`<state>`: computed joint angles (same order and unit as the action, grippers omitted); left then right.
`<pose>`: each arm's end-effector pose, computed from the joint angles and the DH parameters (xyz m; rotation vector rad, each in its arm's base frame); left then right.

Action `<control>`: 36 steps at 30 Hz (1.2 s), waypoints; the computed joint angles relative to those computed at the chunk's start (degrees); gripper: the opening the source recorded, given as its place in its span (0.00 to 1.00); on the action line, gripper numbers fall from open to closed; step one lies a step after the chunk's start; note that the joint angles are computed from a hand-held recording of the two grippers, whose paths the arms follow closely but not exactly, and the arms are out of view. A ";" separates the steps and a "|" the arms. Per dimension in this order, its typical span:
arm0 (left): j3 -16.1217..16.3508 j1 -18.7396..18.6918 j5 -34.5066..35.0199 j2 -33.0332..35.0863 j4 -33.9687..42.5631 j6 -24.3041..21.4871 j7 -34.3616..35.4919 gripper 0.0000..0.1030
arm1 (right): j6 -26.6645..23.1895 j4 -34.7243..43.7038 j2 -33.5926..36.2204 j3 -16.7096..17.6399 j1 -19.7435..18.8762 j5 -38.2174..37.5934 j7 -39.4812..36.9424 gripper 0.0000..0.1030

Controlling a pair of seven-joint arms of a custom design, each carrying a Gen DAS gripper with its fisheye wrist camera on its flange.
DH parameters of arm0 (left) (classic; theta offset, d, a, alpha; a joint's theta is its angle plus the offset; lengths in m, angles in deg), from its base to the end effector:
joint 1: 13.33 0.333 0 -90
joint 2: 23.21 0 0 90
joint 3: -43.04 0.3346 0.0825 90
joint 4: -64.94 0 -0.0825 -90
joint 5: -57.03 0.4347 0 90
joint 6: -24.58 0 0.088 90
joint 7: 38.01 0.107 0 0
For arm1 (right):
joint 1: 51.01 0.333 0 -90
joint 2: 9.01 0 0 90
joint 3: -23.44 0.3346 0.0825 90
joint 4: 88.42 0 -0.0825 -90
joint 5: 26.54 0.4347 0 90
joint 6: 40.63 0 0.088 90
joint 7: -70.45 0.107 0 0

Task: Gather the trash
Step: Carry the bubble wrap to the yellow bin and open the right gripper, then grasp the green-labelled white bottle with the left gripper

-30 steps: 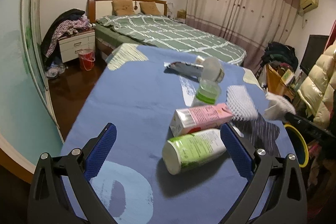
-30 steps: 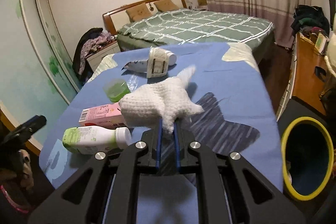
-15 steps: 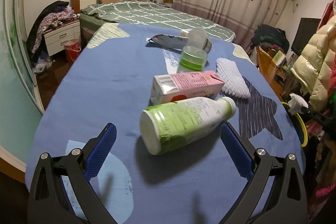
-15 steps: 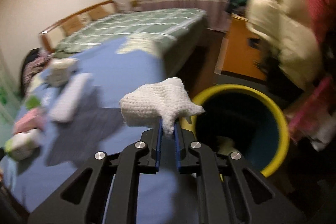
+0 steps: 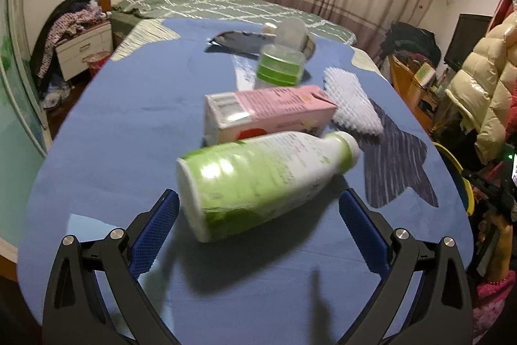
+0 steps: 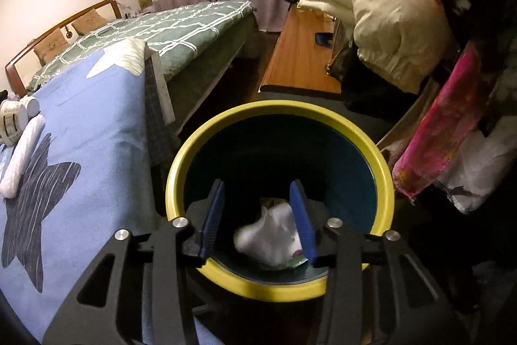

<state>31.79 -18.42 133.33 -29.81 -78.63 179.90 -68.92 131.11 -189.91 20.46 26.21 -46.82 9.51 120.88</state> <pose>0.4685 -0.1721 0.3193 -2.2358 1.1075 -0.6714 0.7462 0.0440 0.3265 -1.9209 1.5622 -0.5652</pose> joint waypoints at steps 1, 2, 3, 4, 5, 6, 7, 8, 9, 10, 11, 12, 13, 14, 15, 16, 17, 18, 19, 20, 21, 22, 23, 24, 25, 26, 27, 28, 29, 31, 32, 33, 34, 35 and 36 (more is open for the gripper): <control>0.03 0.02 0.34 0.47 0.36 0.56 -0.08 0.95 | 0.12 0.00 0.00 0.68 -0.63 0.50 -0.61 0.40; -0.02 -0.09 0.21 1.07 0.91 0.52 0.41 0.95 | 0.39 -0.35 -0.32 1.03 -0.88 0.84 -1.02 0.40; -0.04 -0.23 0.27 1.52 1.37 0.61 0.78 0.95 | 0.62 -0.58 -0.54 1.38 -1.14 1.20 -1.46 0.40; 0.02 -0.31 0.69 2.13 1.98 1.13 0.90 0.95 | 0.79 -0.80 -0.80 2.18 -1.84 1.95 -2.32 0.40; 0.12 -0.39 1.34 2.58 2.43 1.90 0.64 0.95 | 0.73 -0.85 -0.98 2.47 -2.07 2.42 -2.72 0.41; 0.20 -0.52 1.76 2.97 2.83 2.62 0.52 0.95 | 0.76 -0.98 -1.19 2.64 -2.15 2.83 -3.01 0.41; 0.30 -0.64 2.20 3.39 3.29 3.62 0.58 0.95 | 0.94 -1.18 -1.45 3.14 -2.56 3.49 -3.70 0.41; 0.39 -0.77 3.13 4.65 4.51 5.34 0.83 0.95 | 0.99 -1.33 -1.69 3.39 -2.74 3.98 -4.20 0.42; 0.46 -1.01 3.42 5.22 5.10 6.14 1.18 0.95 | 0.86 -1.21 -1.77 3.42 -2.75 4.31 -4.47 0.42; 0.51 -1.28 3.91 6.07 5.95 7.04 1.53 0.95 | 0.94 -1.48 -2.04 3.78 -2.97 4.89 -5.04 0.43; 0.59 -1.57 4.68 7.69 7.61 8.66 2.43 0.95 | 0.95 -1.61 -2.23 4.24 -3.29 5.54 -5.78 0.43; 0.70 -1.96 5.06 8.62 8.60 9.34 2.87 0.95 | 0.87 -1.52 -2.25 4.42 -3.40 5.98 -6.33 0.43; 0.89 -2.30 5.76 9.60 9.71 10.34 3.20 0.95 | 0.84 -1.71 -2.48 4.89 -3.69 6.63 -7.21 0.43; 1.15 -2.60 7.35 11.06 11.49 12.21 3.32 0.95 | 0.80 -1.96 -2.76 5.15 -3.81 7.23 -7.84 0.43; 1.44 -2.95 8.62 11.96 12.70 13.48 3.12 0.95 | 0.62 -1.78 -2.70 5.27 -3.86 7.71 -8.35 0.43; 1.71 -3.30 10.12 12.56 13.60 14.56 2.49 0.95 | 0.53 -1.84 -2.83 5.61 -4.06 8.36 -9.11 0.43; 2.07 -3.51 12.73 13.44 15.05 16.44 1.23 0.94 | 0.51 -2.14 -3.10 5.78 -4.12 8.98 -9.71 0.43; 2.24 -3.74 13.86 13.55 15.52 17.17 0.45 0.93 | 0.34 -2.11 -3.15 5.81 -4.08 9.44 -10.13 0.43; 2.41 -3.86 14.88 13.57 15.88 17.70 -0.23 0.92 | 0.20 -2.20 -3.29 6.11 -4.29 10.14 -10.87 0.43; 2.45 -3.94 13.68 13.32 15.65 17.10 0.95 0.91 | 0.18 -2.29 -3.44 6.13 -4.22 10.64 -11.32 0.43; 2.36 -4.12 11.37 12.58 14.84 15.91 2.93 0.91 | 0.18 -2.30 -3.50 6.22 -4.28 11.20 -11.88 0.43; 2.01 -4.49 6.65 11.64 13.66 12.70 6.96 0.91 | 0.18 -2.33 -3.59 6.42 -4.43 11.89 -12.50 0.43; 1.62 -4.92 2.75 10.93 12.82 9.33 10.12 0.91 | 0.05 -2.18 -3.54 6.32 -4.35 12.30 -12.76 0.43; 1.39 -5.23 0.48 10.46 12.28 7.13 11.75 0.91 | -0.07 -2.14 -3.55 6.40 -4.42 12.86 -13.17 0.43; 1.32 -5.32 -1.59 10.49 12.22 5.47 13.30 0.91 | -0.15 -2.17 -3.60 6.46 -4.43 13.38 -13.54 0.43; 1.36 -5.29 -3.44 10.68 12.16 4.64 14.39 0.91 | -0.21 -2.47 -3.88 6.40 -4.31 13.77 -13.76 0.43; 1.51 -5.20 -4.30 10.78 11.93 4.61 14.50 0.91 | -0.44 -2.41 -3.86 6.23 -4.14 13.96 -13.89 0.43; 1.62 -5.12 -5.46 10.96 11.87 4.29 14.99 0.91 | -0.69 -2.50 -3.94 6.15 -4.04 14.18 -14.10 0.43; 1.71 -5.09 -6.07 10.69 11.52 3.96 15.49 0.91 | -0.90 -2.35 -3.82 5.99 -3.93 14.30 -14.27 0.43; 1.92 -4.98 -5.77 10.22 10.76 3.56 15.63 0.91 | -0.97 -2.44 -3.93 5.89 -3.77 14.68 -14.78 0.43; 1.97 -4.88 -5.72 9.97 10.50 3.39 15.65 0.91 | -0.99 -2.42 -3.95 5.84 -3.68 14.87 -14.91 0.43; 2.03 -4.75 -5.28 9.82 10.22 3.58 15.24 0.91 | -1.16 -2.23 -3.85 5.79 -3.66 15.06 -14.99 0.43; 2.15 -4.54 -4.75 9.87 10.26 3.93 14.97 0.91 | -1.42 -2.13 -3.82 5.84 -3.68 15.33 -15.11 0.43; 2.19 -4.44 -4.10 10.38 10.78 3.93 14.71 0.91 | -1.60 -2.13 -3.83 5.78 -3.58 15.45 -15.16 0.43; 2.20 -4.43 -3.99 11.06 11.48 3.58 14.89 0.91 | -1.77 -2.18 -3.83 5.62 -3.35 15.36 -15.11 0.43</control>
<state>33.99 -22.85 129.35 -18.75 -67.15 183.48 -54.02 129.34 -192.09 16.63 31.83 -50.17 24.87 105.77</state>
